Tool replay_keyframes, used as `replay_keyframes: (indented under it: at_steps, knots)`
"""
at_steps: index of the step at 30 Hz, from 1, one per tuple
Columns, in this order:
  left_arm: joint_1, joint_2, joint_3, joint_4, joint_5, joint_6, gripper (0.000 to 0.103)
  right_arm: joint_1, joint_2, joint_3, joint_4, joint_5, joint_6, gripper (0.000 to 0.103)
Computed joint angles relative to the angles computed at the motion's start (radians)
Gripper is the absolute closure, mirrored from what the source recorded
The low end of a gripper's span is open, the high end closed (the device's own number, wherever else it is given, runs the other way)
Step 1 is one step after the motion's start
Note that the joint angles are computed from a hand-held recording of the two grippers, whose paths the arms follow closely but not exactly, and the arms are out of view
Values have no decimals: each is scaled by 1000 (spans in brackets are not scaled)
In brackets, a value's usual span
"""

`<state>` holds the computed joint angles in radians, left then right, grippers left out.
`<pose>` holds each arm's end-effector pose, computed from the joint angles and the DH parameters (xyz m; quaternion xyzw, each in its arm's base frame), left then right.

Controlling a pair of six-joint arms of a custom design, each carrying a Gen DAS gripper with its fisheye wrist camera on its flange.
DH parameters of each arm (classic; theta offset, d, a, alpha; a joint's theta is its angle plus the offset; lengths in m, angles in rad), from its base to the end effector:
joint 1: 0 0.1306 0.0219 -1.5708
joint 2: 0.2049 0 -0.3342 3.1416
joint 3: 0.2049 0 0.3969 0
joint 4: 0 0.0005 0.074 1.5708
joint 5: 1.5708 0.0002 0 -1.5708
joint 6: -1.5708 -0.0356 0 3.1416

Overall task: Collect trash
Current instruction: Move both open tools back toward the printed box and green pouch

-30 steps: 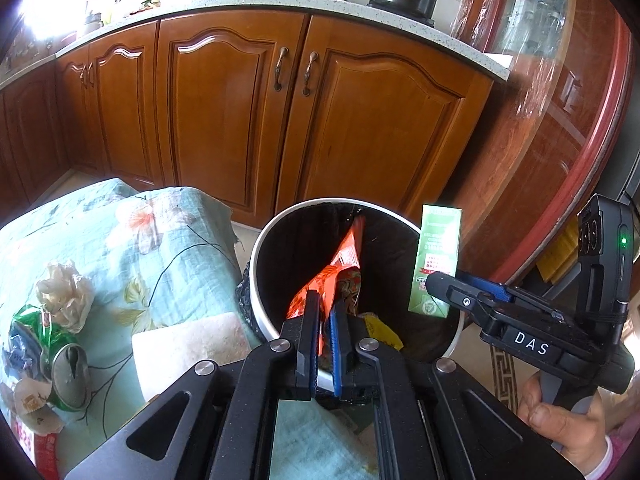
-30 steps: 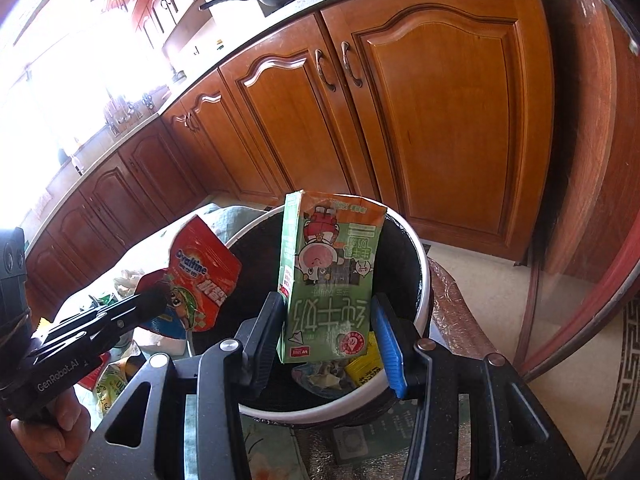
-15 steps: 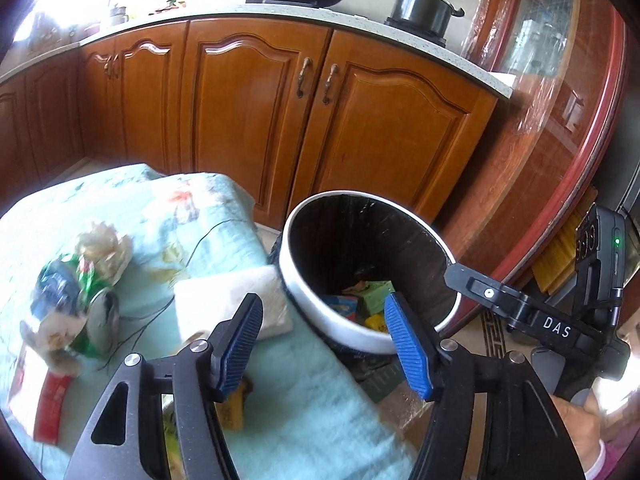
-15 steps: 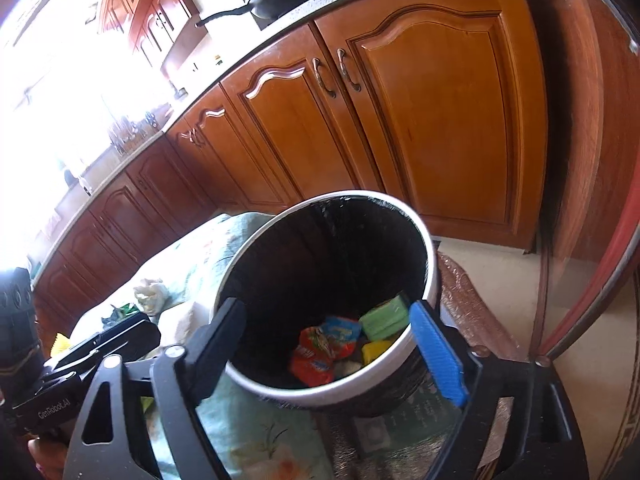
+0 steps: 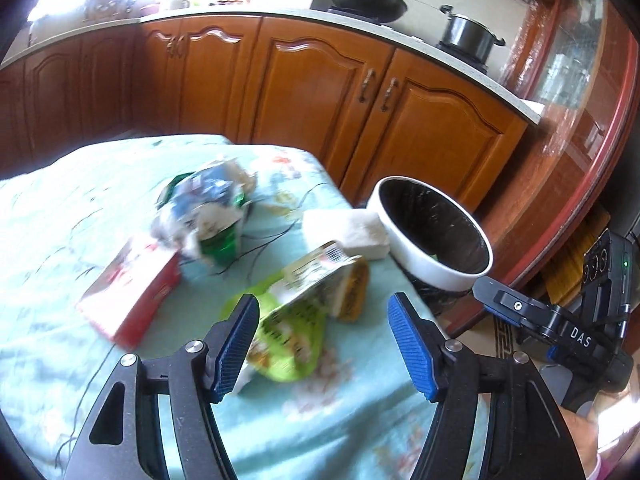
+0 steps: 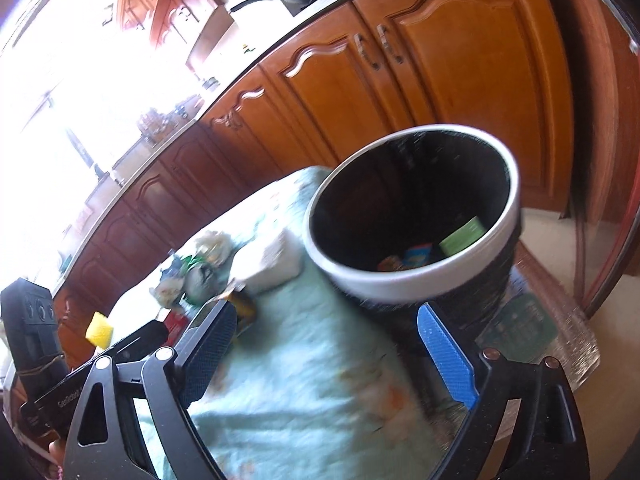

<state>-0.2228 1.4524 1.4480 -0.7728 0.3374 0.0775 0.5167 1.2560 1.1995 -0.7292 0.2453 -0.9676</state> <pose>0.5086 -0.1278 0.3862 0.1307 0.9021 -0.2101 0.3535 0.4028 0.2184 0.3635 0.2506 0.8833 0.1733 0.3562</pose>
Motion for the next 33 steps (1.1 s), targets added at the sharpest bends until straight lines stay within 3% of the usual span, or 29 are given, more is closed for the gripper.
replay_keyframes:
  at_steps: [16,28,30,33]
  knots:
    - [148,-136,-125,-29,1,-2,37,117,157,135,16,-37,-26,10]
    - [191,-84,-69,-40,-25,-44,37,128,235,229,7,-37,-21,10]
    - [193,-56,-40,-48,-28,-62,36,133,254,255,0,-25,-13,13]
    - [196,-20,-2,-51,-38,-87,36,133,301,316,-24,-26,-3,35]
